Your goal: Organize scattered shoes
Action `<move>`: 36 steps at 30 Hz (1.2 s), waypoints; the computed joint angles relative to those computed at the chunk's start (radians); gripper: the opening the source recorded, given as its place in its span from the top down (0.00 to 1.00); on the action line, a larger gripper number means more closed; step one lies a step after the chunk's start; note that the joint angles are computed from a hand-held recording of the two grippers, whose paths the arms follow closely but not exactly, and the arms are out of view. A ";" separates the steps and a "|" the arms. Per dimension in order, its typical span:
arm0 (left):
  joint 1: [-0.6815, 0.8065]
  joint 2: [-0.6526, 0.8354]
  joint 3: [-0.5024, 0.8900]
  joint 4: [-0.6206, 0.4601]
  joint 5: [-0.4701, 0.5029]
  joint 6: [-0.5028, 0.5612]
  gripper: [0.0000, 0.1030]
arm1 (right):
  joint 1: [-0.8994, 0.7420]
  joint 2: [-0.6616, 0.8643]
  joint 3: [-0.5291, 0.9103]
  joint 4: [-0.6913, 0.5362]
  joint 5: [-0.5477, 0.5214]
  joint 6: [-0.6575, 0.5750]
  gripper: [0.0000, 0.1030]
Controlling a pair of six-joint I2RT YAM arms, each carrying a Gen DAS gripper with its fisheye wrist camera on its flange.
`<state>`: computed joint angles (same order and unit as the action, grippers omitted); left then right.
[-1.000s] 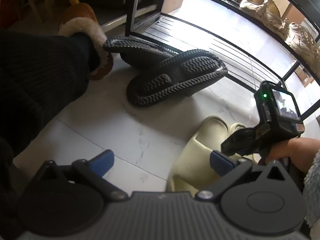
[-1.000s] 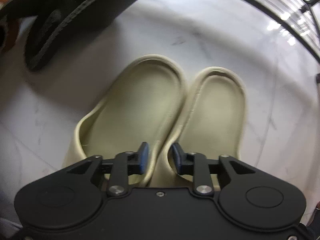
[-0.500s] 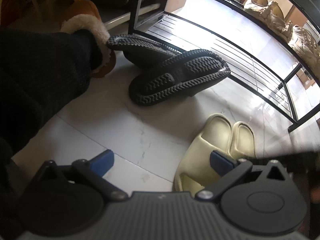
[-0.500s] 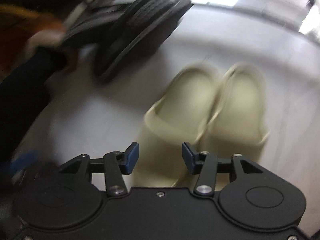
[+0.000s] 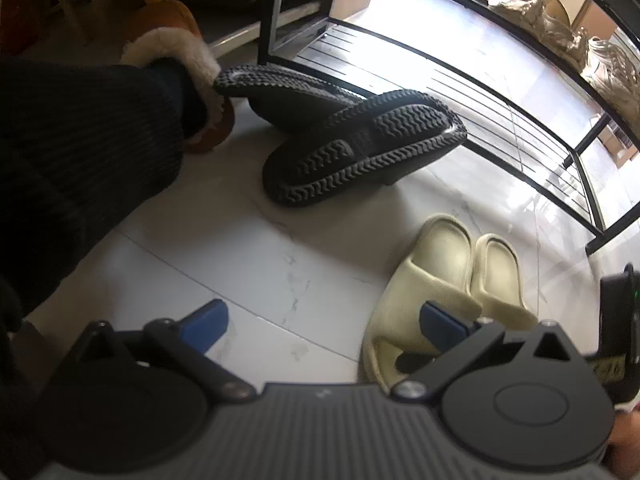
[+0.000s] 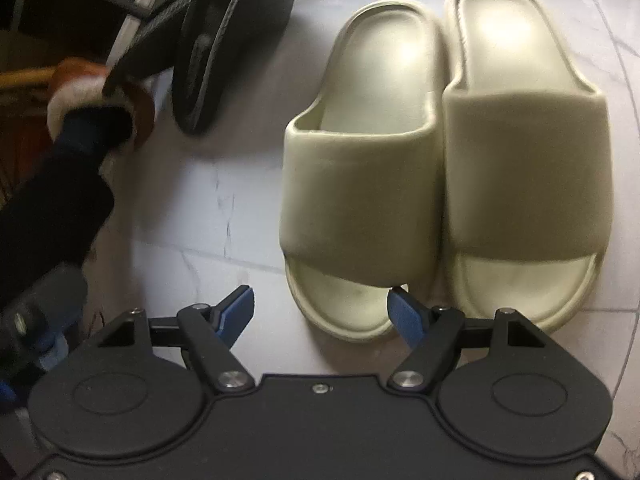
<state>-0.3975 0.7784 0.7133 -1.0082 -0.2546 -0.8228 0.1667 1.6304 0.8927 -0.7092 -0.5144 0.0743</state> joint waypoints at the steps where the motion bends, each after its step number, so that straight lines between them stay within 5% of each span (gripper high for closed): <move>1: -0.003 0.001 0.001 0.000 0.000 0.000 0.01 | -0.011 -0.005 0.002 -0.002 0.005 -0.009 0.27; 7: -0.002 0.004 0.003 -0.001 0.002 0.002 0.01 | -0.029 0.043 0.043 -0.027 -0.011 0.005 0.26; 14: 0.007 0.005 0.002 0.005 0.024 0.004 0.01 | 0.021 0.080 0.313 -0.185 0.086 -0.046 0.20; 17: 0.002 0.007 0.003 0.007 0.021 0.004 0.01 | 0.062 0.177 0.458 -0.231 0.251 -0.062 0.41; 22: 0.035 -0.006 -0.003 0.004 0.046 0.008 0.01 | 0.096 0.368 0.597 -0.286 0.434 -0.008 0.44; 32: 0.107 -0.016 -0.006 0.005 0.115 0.040 0.01 | 0.138 0.536 0.726 -0.382 0.471 0.009 0.55; 36: 0.117 -0.018 -0.007 0.004 0.124 0.041 0.01 | 0.144 0.557 0.735 -0.387 0.490 -0.001 0.73</move>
